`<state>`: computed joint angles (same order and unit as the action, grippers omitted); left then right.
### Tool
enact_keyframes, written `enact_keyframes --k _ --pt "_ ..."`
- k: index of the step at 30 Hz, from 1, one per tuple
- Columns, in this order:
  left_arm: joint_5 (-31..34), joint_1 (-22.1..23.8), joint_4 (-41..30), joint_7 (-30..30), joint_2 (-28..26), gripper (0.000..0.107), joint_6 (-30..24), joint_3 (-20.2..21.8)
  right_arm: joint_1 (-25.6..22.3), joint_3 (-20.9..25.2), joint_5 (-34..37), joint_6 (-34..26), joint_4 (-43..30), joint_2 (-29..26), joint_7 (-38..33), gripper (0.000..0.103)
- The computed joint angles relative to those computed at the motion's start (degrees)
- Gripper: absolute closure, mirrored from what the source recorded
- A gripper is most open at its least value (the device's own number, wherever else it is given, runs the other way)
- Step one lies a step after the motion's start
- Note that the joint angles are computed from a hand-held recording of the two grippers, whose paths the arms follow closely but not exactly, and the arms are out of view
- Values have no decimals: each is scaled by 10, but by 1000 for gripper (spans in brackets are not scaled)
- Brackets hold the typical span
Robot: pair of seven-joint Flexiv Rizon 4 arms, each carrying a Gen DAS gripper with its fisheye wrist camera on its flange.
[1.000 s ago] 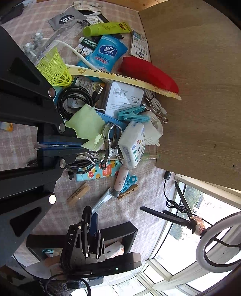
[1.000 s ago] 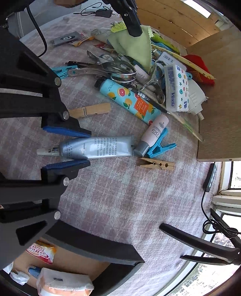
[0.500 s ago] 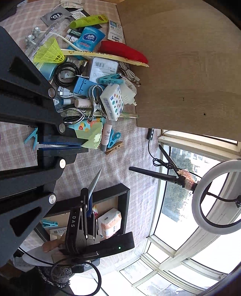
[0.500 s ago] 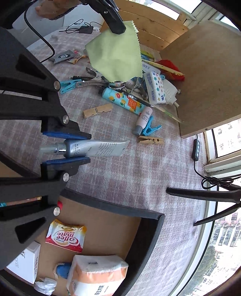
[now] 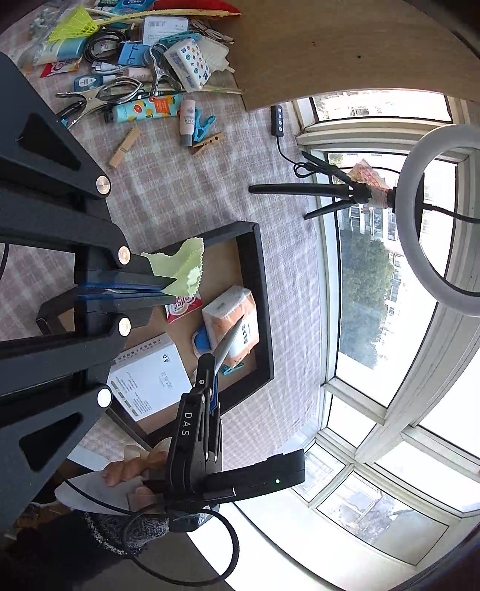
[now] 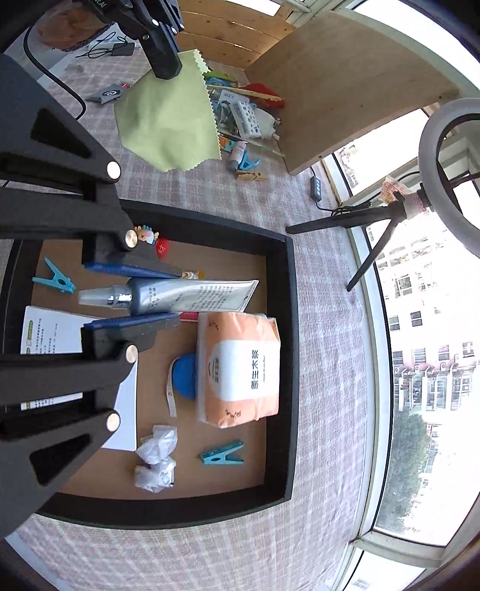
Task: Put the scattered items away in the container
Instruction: 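Carry the grey tube and green cloth into the tray and open both grippers, then grasp the wooden clothespin with the right gripper while the left grasps the metal clip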
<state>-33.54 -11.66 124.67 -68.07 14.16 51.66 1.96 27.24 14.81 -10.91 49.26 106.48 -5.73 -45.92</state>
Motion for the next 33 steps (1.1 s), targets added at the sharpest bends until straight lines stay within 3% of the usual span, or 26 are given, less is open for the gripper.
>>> enact_keyframes --k 8,10,11,14,21,33 --pt "-19 -47 -31 0 -35 102 11 -41 -52 -11 -33 -22 101 96 61 84" --pt "3 -48 -40 -18 -44 77 4 -48 -57 -9 -35 -41 105 104 63 71" --pt "18 -48 -39 -31 -44 66 12 -51 -59 -6 -51 -49 108 107 77 54" --pt "48 -49 -35 -46 -40 69 17 -51 -62 0 -94 -36 118 113 94 50" --pt "95 -28 -15 -84 -17 69 12 -31 -38 6 -90 -16 85 79 70 50" --pt "229 88 43 -163 42 69 -13 20 36 16 -67 11 -13 -33 -2 50"
